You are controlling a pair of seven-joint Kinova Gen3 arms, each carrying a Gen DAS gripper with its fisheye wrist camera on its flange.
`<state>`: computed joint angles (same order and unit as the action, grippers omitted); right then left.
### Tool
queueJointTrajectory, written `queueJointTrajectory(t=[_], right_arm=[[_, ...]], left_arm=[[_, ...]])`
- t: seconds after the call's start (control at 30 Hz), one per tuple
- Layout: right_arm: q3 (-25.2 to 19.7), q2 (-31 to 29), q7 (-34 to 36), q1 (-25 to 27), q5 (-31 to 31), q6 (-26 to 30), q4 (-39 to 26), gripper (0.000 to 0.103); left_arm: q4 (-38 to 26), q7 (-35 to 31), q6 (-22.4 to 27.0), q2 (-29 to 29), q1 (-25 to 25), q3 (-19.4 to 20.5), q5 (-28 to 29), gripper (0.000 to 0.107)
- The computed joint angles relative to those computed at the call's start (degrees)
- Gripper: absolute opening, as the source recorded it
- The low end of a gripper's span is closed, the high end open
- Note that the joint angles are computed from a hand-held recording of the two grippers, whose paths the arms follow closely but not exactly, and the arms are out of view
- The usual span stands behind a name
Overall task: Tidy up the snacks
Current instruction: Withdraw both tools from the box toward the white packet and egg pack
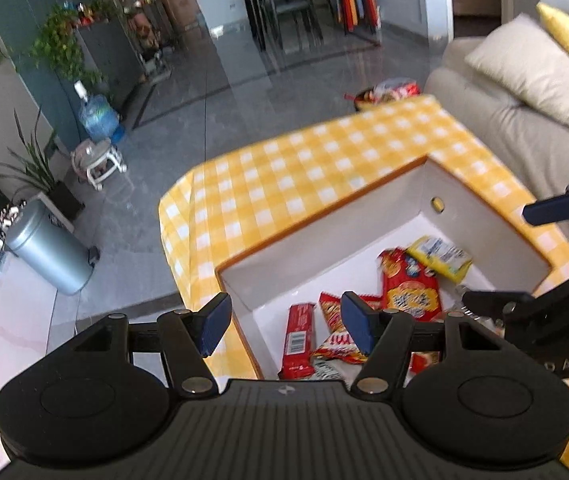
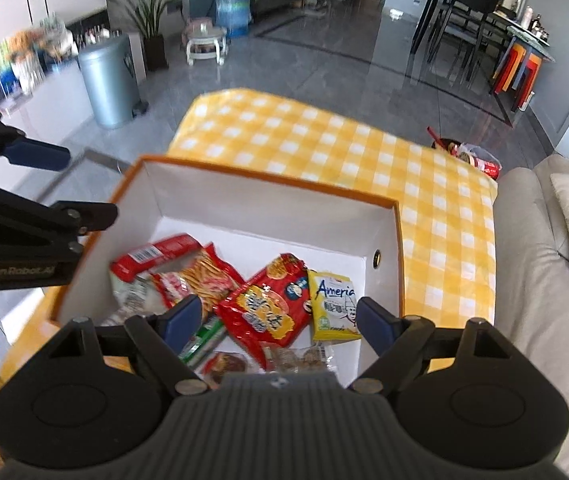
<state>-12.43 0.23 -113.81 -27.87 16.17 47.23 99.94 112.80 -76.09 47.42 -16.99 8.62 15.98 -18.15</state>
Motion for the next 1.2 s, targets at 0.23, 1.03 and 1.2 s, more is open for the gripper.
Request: queueJointTrajectory(t=[0.23,1.03,1.2], right_arm=[[-1.3,-9.4,-1.1,1.5,-4.7,-2.7,5.8,0.086],[-6.9,-26.2,-1.5,7.9,-18.7,5.6,23.0,0.087],[-7.6,-26.6,-2.9,8.2,-18.6,5.0,26.4,0.087]], left_arm=[[1.3,-1.9,-0.1,-7.2,1.3,0.1,3.9,0.074],[13.7,-10.4,5.0,-19.8,3.5,-0.3,19.3,0.074],[16.8,-10.6,6.1,-21.0,3.8,0.6,20.3,0.074]])
